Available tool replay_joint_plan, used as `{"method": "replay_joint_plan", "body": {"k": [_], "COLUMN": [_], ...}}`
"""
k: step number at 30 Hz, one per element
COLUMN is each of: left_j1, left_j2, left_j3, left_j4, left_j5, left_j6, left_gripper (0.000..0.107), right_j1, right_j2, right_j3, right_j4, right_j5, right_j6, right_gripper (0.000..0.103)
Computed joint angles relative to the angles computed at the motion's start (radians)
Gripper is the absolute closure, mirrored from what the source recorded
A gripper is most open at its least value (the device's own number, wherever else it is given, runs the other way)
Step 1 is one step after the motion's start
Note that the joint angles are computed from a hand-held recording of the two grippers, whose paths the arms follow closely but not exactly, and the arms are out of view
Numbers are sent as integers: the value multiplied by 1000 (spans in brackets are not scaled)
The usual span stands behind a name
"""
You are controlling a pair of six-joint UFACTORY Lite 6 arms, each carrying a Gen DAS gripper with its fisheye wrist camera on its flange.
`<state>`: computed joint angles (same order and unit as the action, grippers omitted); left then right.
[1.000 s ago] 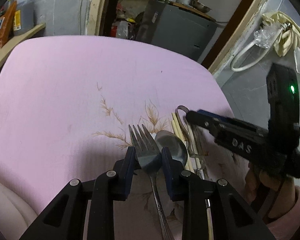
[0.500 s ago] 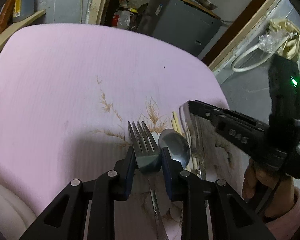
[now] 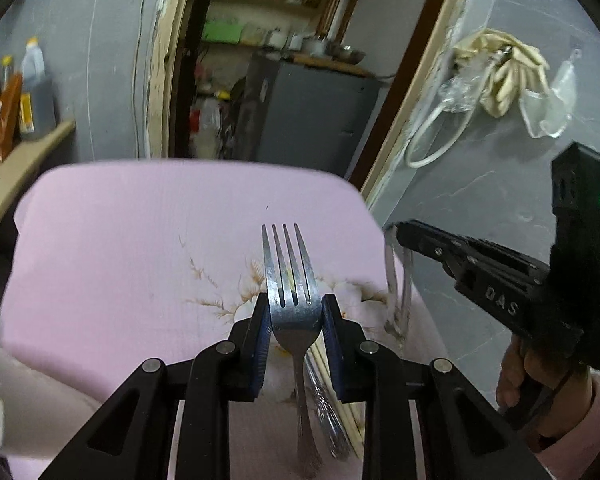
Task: Organize utensils
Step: 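Lift and carry the fork and clip over the white caddy with both tools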
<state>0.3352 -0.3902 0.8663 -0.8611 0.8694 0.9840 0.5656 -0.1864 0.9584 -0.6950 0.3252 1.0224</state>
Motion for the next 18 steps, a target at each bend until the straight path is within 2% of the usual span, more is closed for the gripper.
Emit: {"method": "replay_joint_plan", "body": {"k": [4,8,14,18], "left_j1": [107,227,428,565], "left_j2": [-80,-115,-53,68], "left_j3": [5,56,217,412], "left_j4": [-41,-96,-169,-223], "left_j5": [102,220,424,576], "left_j6": [69,131,200,205], "left_gripper": [84,84,84,84], "right_j1": [110,235,432,524], "right_j2": [-115,-128,-20,122], "right_j3": [-17,50,288,518], "right_j4": [-186,-329,-443,-486], "right_j5": [146,289,545,662], "right_j6": [214,380,479,463], "right_gripper": [99,99,99,99]}}
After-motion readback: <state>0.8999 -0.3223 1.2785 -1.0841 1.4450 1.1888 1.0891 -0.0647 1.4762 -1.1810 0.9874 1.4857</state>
